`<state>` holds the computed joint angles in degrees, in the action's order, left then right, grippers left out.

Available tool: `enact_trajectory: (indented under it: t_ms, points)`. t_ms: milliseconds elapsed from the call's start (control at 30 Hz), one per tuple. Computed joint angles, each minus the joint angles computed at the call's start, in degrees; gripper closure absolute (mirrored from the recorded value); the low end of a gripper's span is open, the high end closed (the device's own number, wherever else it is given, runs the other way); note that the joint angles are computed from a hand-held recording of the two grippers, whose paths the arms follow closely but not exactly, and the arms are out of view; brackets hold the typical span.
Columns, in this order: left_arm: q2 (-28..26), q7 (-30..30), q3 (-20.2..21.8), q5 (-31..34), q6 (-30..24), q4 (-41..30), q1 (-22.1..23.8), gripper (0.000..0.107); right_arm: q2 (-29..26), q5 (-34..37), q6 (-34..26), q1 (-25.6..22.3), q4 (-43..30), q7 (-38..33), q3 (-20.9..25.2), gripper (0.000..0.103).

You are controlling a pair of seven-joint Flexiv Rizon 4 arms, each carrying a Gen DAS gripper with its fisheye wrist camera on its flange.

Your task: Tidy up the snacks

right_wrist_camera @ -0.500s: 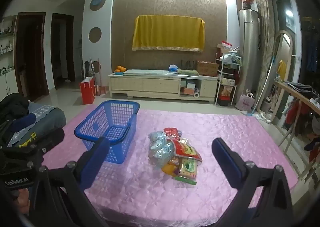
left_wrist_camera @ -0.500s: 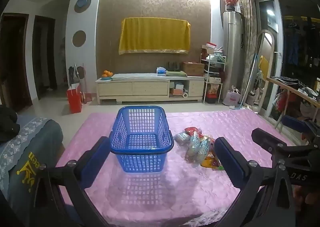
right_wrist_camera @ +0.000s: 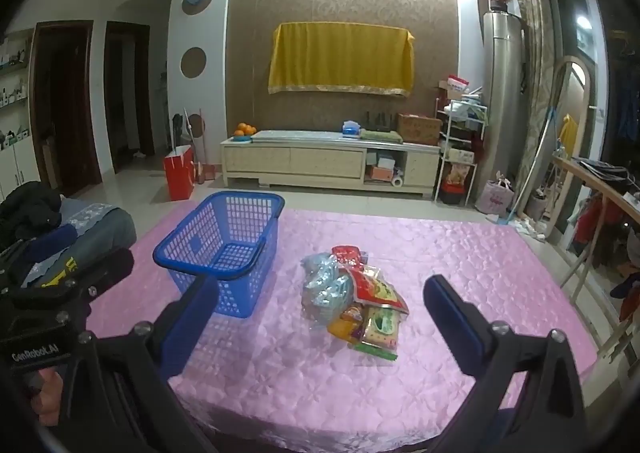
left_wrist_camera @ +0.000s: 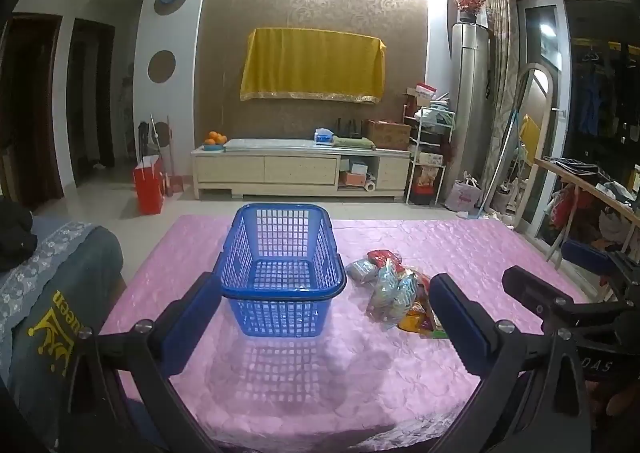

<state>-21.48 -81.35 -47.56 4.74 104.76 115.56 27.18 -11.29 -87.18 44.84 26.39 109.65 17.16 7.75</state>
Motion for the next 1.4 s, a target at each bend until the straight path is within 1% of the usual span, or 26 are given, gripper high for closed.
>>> enact_trajectory:
  t_ms: [67,467,567,733,900,1233,1400]
  points:
    - [0.0,0.3,1.1,0.0,0.1,-0.1,-1.0,0.004,-0.4,-0.3,-0.1,0.1,-0.2,0.1,-0.1,0.0]
    - [0.3,1.6,-1.3,-1.2,-1.1,0.3,1.2,0.004,-0.3,0.6,0.6,0.1,0.0,-0.2,-0.1,0.0]
    - [0.5,1.8,-0.9,-1.4,-1.1,0.3,0.8,0.004,-0.2,0.9,0.8,0.0,0.0,-0.4,-0.1,0.0]
    - [0.3,2.4,-1.5,-1.6,-1.1,0.4,1.4,0.004,-0.3,0.8,1.2,0.0,0.0,0.0,-0.1,0.0]
    - [0.3,2.7,-0.5,-1.9,-1.2,0.4,0.4,0.004,-0.4,1.3,1.8,-0.1,0.0,0.0,-0.2,0.0]
    - [0.2,2.9,-0.2,-1.9,-1.1,0.3,0.1,0.004,-0.2,1.3,2.0,-0.2,0.4,0.1,-0.1,0.0]
    - [0.4,2.7,0.7,-2.2,-1.1,0.6,-0.5,0.004,-0.3,2.3,2.1,0.0,0.2,-1.1,0.0,0.0]
